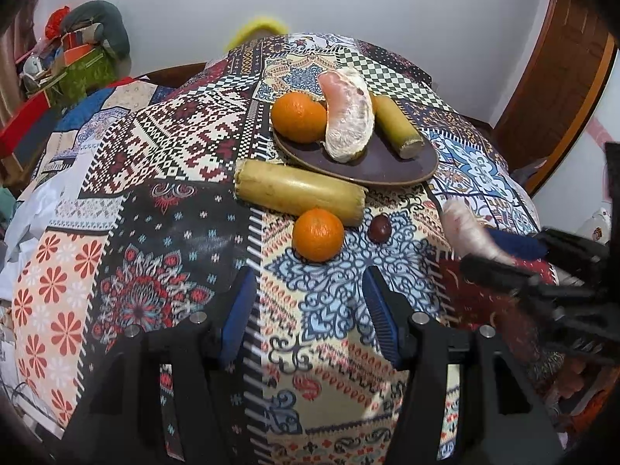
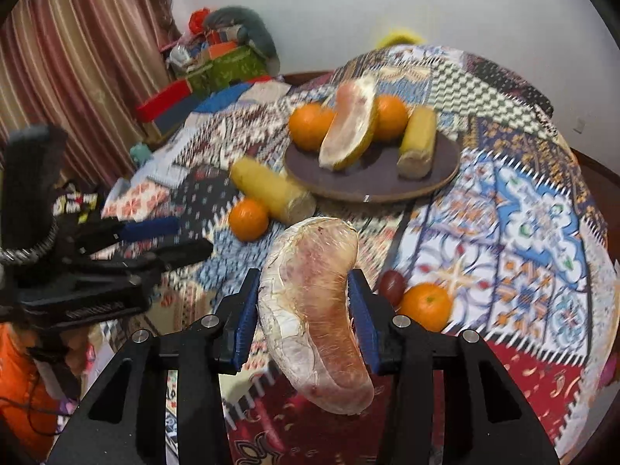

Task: Organize fruits
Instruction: 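Carry the pomelo segment toward the plate with the right gripper while the left gripper grasps a small orange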

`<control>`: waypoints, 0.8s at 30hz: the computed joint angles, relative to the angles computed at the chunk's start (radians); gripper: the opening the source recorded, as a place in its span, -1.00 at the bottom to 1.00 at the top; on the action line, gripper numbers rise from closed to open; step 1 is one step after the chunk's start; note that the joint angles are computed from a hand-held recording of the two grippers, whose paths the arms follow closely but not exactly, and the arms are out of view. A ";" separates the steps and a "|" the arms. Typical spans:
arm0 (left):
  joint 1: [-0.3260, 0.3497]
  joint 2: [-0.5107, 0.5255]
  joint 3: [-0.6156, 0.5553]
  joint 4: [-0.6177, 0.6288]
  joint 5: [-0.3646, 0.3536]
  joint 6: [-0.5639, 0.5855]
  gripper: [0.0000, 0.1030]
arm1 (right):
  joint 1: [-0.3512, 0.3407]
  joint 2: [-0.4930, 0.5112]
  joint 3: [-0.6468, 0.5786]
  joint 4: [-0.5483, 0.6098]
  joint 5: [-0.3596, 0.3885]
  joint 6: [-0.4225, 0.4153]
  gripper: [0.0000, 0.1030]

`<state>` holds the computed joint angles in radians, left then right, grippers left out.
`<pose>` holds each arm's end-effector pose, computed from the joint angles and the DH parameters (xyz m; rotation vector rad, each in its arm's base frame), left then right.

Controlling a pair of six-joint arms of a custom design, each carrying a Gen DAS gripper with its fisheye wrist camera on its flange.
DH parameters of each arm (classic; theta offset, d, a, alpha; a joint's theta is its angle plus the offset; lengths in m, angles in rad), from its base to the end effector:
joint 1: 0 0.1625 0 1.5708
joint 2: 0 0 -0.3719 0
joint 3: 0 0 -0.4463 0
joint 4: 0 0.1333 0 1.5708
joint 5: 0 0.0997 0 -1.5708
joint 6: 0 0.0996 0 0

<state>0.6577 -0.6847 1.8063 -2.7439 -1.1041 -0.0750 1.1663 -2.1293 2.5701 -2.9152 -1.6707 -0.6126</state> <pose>-0.3549 -0.4992 -0.0880 1.0959 2.5015 -0.3697 -0.0228 -0.3667 0.3045 0.1949 -2.4374 0.9766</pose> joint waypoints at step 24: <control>0.045 0.152 -0.171 0.049 -0.033 0.014 -0.28 | -0.047 0.058 -0.083 -0.089 0.032 -0.013 -0.20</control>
<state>0.7031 -0.5324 1.6350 -2.6952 -1.1367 -0.0607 1.1195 -2.0716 2.4873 -3.0044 -1.6386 -0.6260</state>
